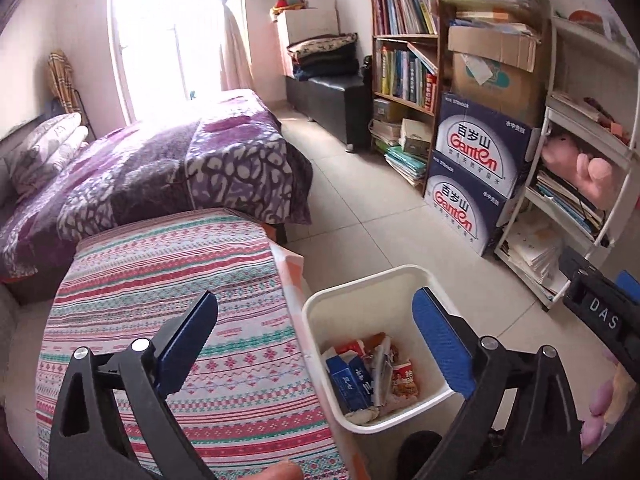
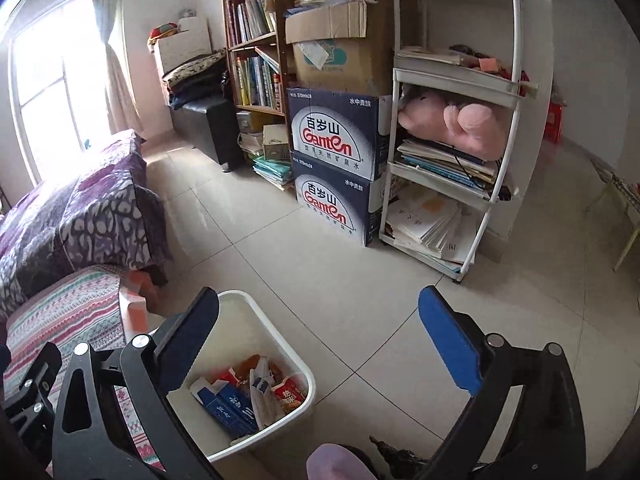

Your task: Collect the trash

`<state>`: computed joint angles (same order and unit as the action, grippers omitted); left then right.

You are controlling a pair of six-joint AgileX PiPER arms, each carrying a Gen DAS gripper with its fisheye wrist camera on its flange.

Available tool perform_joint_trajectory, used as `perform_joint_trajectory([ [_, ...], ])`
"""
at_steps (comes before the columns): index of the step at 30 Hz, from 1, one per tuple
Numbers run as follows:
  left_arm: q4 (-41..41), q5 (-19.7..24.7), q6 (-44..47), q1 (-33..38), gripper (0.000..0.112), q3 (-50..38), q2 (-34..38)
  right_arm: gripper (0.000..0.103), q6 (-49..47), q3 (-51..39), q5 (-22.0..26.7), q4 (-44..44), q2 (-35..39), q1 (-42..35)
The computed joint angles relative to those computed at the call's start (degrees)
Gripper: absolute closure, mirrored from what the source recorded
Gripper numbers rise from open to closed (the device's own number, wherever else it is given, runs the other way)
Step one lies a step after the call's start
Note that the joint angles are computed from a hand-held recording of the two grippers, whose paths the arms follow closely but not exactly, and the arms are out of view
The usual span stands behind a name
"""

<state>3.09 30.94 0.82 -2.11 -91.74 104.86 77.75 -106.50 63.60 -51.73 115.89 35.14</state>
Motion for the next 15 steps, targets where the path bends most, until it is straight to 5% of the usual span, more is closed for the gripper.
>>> perform_joint_trajectory([
  [9,7.28,1.07,-8.07,5.12,0.016,10.75,-10.69,0.007,-0.48,3.0,3.66,-2.45,-2.67,9.73],
  [15,3.86,0.94,-6.14,10.01,0.016,18.65,-16.99,0.007,-1.25,4.86,3.49,0.25,-4.05,12.78],
])
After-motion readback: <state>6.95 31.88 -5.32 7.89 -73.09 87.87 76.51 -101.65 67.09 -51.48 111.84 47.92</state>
